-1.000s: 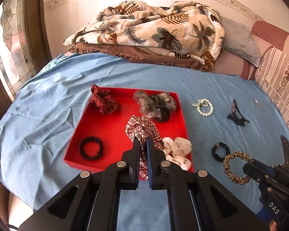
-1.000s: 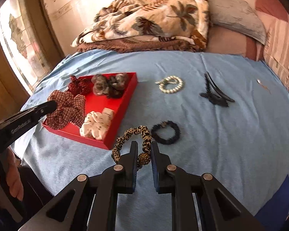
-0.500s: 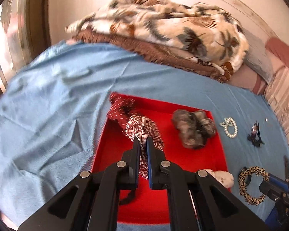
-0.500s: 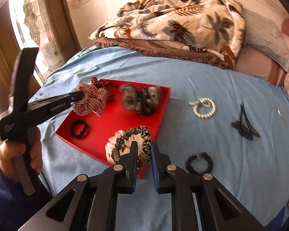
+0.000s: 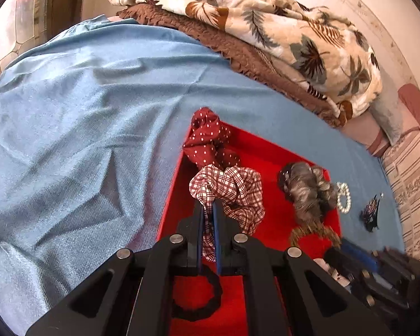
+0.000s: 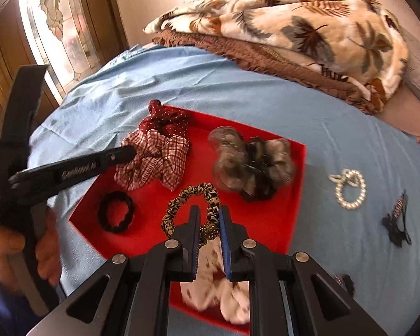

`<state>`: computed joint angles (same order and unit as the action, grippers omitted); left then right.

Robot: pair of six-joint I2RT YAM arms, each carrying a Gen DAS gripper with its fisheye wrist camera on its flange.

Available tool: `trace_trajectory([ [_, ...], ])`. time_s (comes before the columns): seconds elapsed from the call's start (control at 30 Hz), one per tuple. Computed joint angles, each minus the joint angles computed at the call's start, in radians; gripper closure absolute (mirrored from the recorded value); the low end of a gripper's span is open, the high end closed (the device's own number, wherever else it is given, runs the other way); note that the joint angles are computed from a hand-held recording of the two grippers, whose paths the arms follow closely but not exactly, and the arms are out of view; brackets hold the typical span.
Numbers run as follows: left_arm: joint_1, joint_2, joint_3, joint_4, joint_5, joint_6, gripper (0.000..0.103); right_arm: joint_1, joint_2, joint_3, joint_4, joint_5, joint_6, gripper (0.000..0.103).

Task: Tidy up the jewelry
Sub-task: 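Carry the plaid scrunchie into the tray with the left tool while the right carries the leopard one, then open both tools to release the plaid and leopard scrunchies in the tray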

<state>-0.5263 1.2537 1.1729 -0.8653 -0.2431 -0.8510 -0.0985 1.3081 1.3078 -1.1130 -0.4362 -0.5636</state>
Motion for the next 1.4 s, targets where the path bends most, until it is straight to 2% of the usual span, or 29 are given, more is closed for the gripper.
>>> trace_trajectory([
  [0.33, 0.011, 0.064, 0.026, -0.063, -0.004, 0.013, 0.097, 0.089, 0.222, 0.093, 0.07, 0.029, 0.147, 0.089],
  [0.63, 0.028, 0.016, -0.007, -0.027, 0.014, -0.007, 0.096, 0.102, 0.221, 0.07, 0.081, 0.034, 0.155, 0.088],
  [0.7, 0.027, -0.003, -0.016, -0.015, 0.014, -0.012, 0.092, 0.103, 0.204, 0.055, 0.078, 0.038, 0.148, 0.088],
  [0.83, 0.014, -0.042, -0.03, 0.008, -0.004, -0.025, 0.068, 0.112, 0.157, 0.01, 0.086, 0.061, 0.133, 0.088],
  [0.93, -0.004, -0.073, -0.041, 0.024, -0.038, -0.036, 0.059, 0.112, 0.131, -0.015, 0.087, 0.083, 0.123, 0.086],
  [1.0, -0.024, -0.085, -0.039, 0.025, -0.068, -0.044, 0.057, 0.103, 0.126, -0.016, 0.078, 0.084, 0.117, 0.084],
  [1.07, -0.034, -0.105, -0.049, 0.038, -0.081, -0.049, 0.052, 0.089, 0.117, -0.011, 0.06, 0.07, 0.11, 0.078],
  [1.13, -0.042, -0.114, -0.053, 0.04, -0.095, -0.058, 0.049, 0.071, 0.1, -0.001, 0.038, 0.047, 0.099, 0.066],
  [1.3, -0.067, -0.112, -0.05, 0.007, -0.138, -0.085, 0.048, 0.014, 0.023, 0.001, -0.011, 0.016, 0.026, 0.063],
  [1.4, -0.093, -0.105, -0.046, -0.017, -0.169, -0.104, 0.048, -0.089, -0.025, 0.008, -0.081, -0.041, -0.067, 0.055],
])
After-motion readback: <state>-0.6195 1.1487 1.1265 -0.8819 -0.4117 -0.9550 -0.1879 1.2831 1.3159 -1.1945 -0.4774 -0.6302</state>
